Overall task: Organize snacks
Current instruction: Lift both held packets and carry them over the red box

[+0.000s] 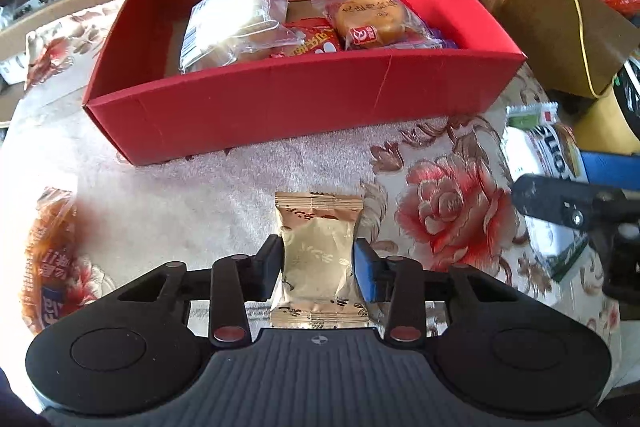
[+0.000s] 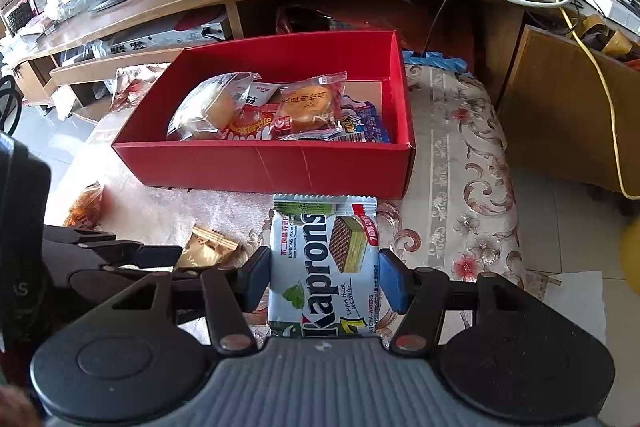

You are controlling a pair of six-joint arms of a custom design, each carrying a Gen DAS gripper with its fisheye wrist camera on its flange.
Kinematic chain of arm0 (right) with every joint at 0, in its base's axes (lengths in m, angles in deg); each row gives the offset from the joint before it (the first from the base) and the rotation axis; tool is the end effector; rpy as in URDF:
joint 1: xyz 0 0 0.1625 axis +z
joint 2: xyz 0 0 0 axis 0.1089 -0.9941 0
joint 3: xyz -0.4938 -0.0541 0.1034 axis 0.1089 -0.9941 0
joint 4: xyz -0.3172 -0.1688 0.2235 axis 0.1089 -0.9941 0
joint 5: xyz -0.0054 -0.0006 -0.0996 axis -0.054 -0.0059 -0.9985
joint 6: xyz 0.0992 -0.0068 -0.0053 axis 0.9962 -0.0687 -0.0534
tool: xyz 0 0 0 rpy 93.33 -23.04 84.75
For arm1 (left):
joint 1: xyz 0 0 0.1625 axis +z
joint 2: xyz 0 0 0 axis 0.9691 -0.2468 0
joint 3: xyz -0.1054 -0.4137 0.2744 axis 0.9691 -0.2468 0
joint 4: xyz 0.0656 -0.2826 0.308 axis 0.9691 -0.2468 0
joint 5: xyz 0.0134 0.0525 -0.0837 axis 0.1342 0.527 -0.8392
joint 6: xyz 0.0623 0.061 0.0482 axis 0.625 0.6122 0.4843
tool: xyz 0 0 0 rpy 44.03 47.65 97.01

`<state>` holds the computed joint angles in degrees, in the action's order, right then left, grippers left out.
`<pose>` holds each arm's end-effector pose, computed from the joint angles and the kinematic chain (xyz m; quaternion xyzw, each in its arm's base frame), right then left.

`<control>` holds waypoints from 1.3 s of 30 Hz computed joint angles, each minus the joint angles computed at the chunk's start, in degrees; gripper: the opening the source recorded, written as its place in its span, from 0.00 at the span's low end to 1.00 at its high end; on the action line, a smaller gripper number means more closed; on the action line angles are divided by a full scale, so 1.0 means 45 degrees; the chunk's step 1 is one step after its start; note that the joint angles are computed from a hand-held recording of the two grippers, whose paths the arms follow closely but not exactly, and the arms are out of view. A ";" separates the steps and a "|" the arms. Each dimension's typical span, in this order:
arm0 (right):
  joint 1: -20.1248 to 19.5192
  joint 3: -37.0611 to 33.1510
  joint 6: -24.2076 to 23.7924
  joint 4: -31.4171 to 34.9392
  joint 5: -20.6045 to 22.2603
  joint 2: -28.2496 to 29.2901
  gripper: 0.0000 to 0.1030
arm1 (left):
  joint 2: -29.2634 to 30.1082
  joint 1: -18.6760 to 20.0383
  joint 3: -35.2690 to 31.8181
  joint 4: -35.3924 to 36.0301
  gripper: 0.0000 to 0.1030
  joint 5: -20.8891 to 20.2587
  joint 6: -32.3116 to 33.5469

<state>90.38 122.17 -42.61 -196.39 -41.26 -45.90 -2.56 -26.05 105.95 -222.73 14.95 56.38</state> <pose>0.1619 -0.6838 0.3034 0.1300 -0.9172 0.2463 0.2848 -0.3325 -0.7004 0.0536 0.1944 0.9128 -0.1480 0.3274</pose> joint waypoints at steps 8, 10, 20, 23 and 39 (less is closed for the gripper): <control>0.0002 -0.0064 -0.0054 0.0214 -0.0284 0.0138 0.49 | -0.0319 -0.0068 0.0382 -0.0472 0.45 -0.0353 0.0255; 0.0013 -0.0081 -0.0077 0.0168 -0.0383 0.0172 0.49 | -0.0390 -0.0086 0.0434 -0.0728 0.45 -0.0462 0.0338; 0.0060 -0.0134 -0.0162 -0.0073 -0.0552 0.0302 0.49 | -0.0591 -0.0176 0.0569 -0.1789 0.45 -0.0823 0.0720; 0.0079 -0.0169 -0.0139 -0.0160 -0.0529 0.0336 0.49 | -0.0631 -0.0175 0.0565 -0.2073 0.45 -0.0989 0.0822; 0.0189 -0.0392 -0.0209 -0.0534 -0.0318 0.0446 0.49 | -0.0776 -0.0270 0.0628 -0.2901 0.44 -0.1224 0.1304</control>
<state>91.23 120.41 -43.55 -198.79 -42.69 -43.90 -6.05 -27.27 108.78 -235.78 9.44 62.24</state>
